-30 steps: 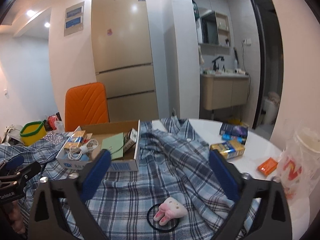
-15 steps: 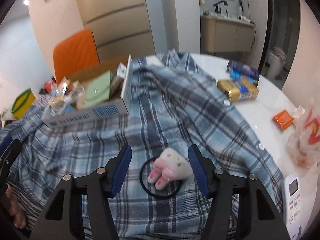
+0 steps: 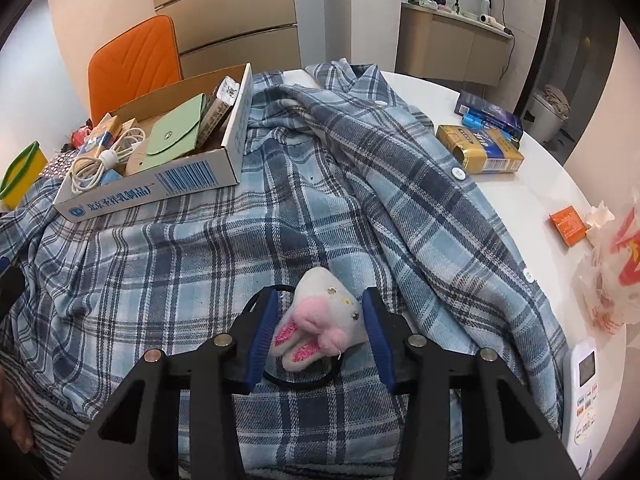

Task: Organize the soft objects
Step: 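Lift the plush toy and carry it over the cardboard box with the right tool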

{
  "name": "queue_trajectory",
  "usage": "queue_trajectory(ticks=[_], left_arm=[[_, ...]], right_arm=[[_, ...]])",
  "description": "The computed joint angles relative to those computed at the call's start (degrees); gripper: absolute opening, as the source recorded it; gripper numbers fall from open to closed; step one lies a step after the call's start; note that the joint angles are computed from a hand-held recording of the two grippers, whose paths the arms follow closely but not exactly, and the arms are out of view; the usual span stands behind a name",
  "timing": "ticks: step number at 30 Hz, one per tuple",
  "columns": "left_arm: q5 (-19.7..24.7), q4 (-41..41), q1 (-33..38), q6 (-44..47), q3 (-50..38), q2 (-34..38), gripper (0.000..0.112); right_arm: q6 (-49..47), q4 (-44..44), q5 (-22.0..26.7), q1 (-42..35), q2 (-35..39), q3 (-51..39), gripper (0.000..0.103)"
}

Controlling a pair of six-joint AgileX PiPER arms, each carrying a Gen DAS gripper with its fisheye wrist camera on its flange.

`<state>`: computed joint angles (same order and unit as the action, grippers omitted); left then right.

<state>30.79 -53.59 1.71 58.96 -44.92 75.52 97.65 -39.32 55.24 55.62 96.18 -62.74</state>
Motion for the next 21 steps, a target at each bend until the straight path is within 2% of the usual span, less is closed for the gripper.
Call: queue_trajectory(ticks=[3,5,9,11,13,14,16,18,21], left_arm=[[3.5,-0.3,1.9,-0.1,-1.3,1.0,0.071],[5.5,0.1,2.4,-0.4,-2.0,1.8,0.061],[8.7,1.2,2.6,-0.3,-3.1,2.7,0.041],[12.7,0.4,3.7,0.8,-4.1,3.3,0.038],[17.7,-0.7,4.6,2.9,-5.0,4.0,0.038],[18.5,-0.9,4.5,3.4,-5.0,3.6,0.037],[18.1,-0.4,3.3,3.2,-4.4,2.3,0.037],[18.0,0.3,2.2,1.9,-4.7,1.6,0.037],[17.6,1.2,1.3,0.6,-5.0,0.4,0.035]], right_arm=[[2.1,-1.9,-0.2,0.7,-1.0,1.0,0.035],[4.1,-4.3,2.7,2.6,-1.1,0.3,0.034],[5.8,-8.5,4.8,5.2,-1.9,-0.1,0.034],[5.6,-9.6,5.1,6.1,-2.2,-0.6,0.033],[5.9,-11.7,3.5,7.3,-3.5,-0.2,0.033],[5.3,-12.9,2.3,8.1,-4.0,-0.4,0.033],[3.2,-14.8,2.4,9.8,-3.7,-2.2,0.033],[0.3,-15.6,4.6,11.5,-1.8,-5.3,0.033],[-5.3,-13.9,5.2,11.7,0.9,-10.8,0.033]])
